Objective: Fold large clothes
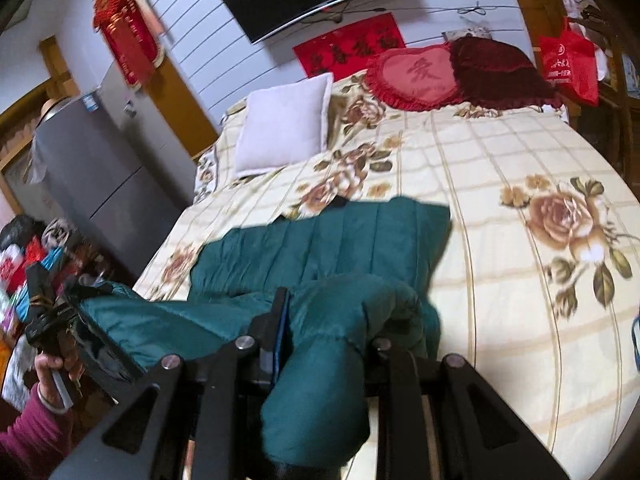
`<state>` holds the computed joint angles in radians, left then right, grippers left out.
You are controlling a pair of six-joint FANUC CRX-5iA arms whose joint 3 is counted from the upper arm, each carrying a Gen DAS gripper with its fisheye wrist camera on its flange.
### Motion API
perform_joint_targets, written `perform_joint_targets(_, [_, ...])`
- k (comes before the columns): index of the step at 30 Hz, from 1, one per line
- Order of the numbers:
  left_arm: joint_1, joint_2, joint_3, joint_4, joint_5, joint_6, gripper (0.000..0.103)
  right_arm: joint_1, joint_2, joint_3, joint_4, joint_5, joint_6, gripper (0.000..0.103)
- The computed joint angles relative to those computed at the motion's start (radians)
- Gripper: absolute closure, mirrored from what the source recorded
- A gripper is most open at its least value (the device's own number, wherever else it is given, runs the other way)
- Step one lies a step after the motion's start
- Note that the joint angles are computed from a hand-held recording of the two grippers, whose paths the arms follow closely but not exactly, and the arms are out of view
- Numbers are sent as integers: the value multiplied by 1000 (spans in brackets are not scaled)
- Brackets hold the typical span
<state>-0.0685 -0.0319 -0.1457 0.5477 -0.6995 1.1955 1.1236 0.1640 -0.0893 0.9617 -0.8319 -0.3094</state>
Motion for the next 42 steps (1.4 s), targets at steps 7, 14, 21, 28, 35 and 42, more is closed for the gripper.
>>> perform_joint_targets(7, [-62, 247, 323, -271, -19, 287, 91, -134, 112, 138, -99, -4, 70, 81])
perform_joint_targets(14, [-70, 426, 476, -301, -61, 365, 89, -234, 250, 260, -220, 18, 116, 80])
perform_joint_targets(21, [-1, 418, 341, 109, -43, 93, 70, -255, 336, 296, -222, 14, 89, 77])
perform_joint_targets(28, [-21, 252, 171, 133, 186, -36, 36, -269, 252, 186, -131, 155, -44, 35])
perform_joint_targets(35, [-75, 315, 307, -122, 71, 95, 36, -244, 167, 75, 158, 145, -257, 28])
perform_joint_targets(42, [-122, 466, 515, -319, -25, 347, 36, -198, 430, 574, -218, -135, 450, 28])
